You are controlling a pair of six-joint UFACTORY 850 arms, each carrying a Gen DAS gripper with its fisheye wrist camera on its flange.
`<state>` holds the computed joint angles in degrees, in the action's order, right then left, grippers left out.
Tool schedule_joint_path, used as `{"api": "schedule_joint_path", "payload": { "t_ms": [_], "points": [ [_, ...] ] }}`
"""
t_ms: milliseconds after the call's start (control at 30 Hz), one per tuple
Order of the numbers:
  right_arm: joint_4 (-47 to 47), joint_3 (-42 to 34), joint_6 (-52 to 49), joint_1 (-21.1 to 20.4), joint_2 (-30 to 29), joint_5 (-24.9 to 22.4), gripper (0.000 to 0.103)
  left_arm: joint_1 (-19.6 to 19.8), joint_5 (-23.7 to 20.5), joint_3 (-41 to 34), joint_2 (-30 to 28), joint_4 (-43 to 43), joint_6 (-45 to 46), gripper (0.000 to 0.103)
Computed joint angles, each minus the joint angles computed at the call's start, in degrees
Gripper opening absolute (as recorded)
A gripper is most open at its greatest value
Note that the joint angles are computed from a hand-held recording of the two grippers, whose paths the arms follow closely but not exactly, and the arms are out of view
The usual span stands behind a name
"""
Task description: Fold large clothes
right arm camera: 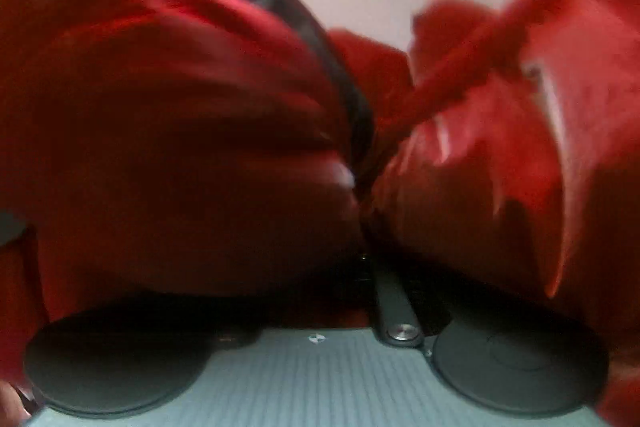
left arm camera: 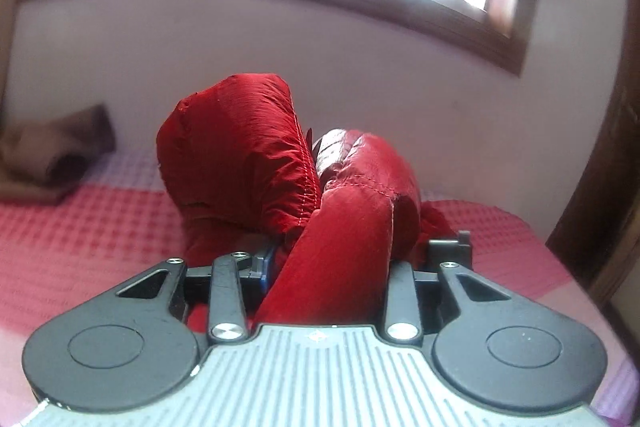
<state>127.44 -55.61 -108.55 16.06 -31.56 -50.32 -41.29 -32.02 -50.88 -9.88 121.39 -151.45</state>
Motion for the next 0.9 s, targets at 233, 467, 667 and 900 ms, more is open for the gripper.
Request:
{"api": "schedule_joint_path", "payload": {
  "t_ms": [233,467,667,900],
  "points": [
    [-5.2,0.3,8.2,-1.5,1.8,2.4,0.012,-0.7,-4.9,0.4,-2.3,5.6,-3.3,0.036],
    [3.3,13.8,-12.5,-5.0,15.7,4.1,0.017,-1.7,-5.1,-0.5,-2.8,4.9,-0.3,0.036],
    [4.3,15.6,-12.7,-13.3,15.2,1.7,0.011,-4.1,-4.5,-4.6,-6.2,3.6,4.5,0.036],
    [-8.7,8.2,12.4,-21.3,-2.5,-20.0,0.002,-7.8,-6.1,-12.5,-13.7,-0.8,12.6,0.036]
  ]
}}
